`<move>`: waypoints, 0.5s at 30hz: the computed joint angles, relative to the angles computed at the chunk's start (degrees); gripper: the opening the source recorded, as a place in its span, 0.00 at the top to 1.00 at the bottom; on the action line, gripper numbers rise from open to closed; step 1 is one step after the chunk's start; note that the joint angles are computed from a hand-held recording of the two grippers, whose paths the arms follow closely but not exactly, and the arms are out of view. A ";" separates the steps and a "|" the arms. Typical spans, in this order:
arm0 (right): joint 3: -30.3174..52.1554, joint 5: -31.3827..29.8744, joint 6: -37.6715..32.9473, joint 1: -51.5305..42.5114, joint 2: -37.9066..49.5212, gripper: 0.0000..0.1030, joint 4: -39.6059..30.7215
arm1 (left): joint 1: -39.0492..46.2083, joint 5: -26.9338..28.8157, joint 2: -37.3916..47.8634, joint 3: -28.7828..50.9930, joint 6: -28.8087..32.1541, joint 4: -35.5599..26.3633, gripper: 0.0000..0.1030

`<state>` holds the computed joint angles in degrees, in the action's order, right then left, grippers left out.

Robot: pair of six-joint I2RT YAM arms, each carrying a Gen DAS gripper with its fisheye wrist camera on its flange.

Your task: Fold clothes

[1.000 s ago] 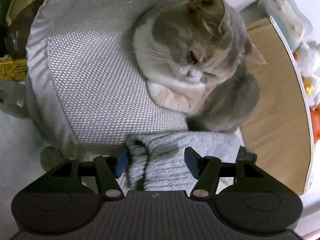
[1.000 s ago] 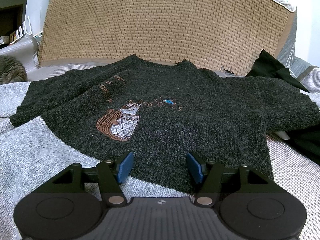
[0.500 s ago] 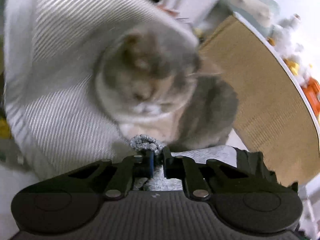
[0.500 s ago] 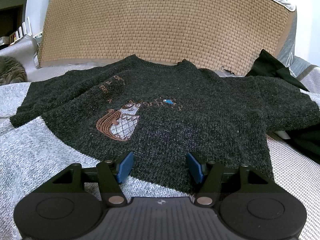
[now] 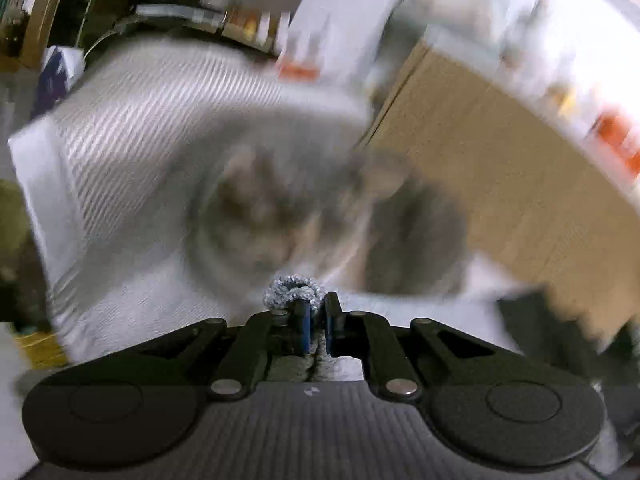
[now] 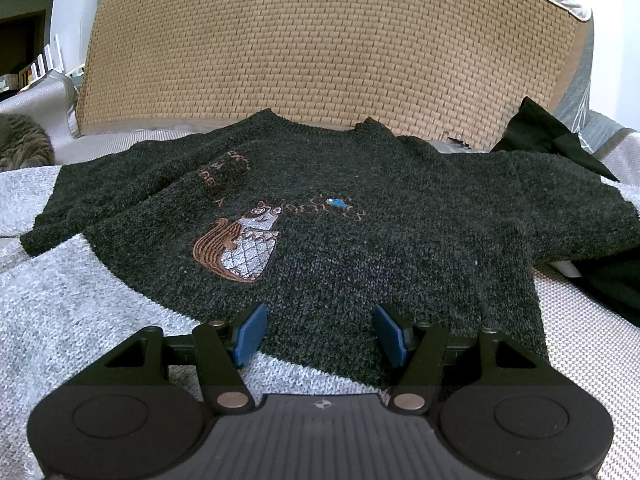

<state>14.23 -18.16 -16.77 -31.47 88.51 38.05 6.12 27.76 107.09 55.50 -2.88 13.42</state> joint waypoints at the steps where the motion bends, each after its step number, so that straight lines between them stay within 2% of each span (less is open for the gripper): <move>1: 0.36 -0.44 0.00 -0.24 -0.19 0.37 -0.94 | -0.49 -1.19 0.42 0.69 3.09 -2.00 0.91; 4: 1.48 -1.79 -0.06 -1.00 -0.91 0.35 -3.97 | -2.07 -3.50 1.68 2.21 6.13 -6.00 0.89; 8: 3.38 -4.01 -2.28 -2.65 -3.11 0.34 -10.38 | -2.74 -3.77 2.50 2.34 6.28 -6.79 0.76; 12: 3.03 -2.37 -5.80 -4.24 -6.29 0.35 -12.77 | -1.82 -2.87 2.88 2.49 9.22 -8.20 0.75; 15: 4.08 -1.89 -7.34 -8.01 -7.03 0.35 -14.65 | -1.65 -3.66 3.35 2.97 9.01 -8.62 0.75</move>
<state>18.31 -20.06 -24.11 -39.48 81.47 23.40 4.47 24.10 110.44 58.47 6.13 4.80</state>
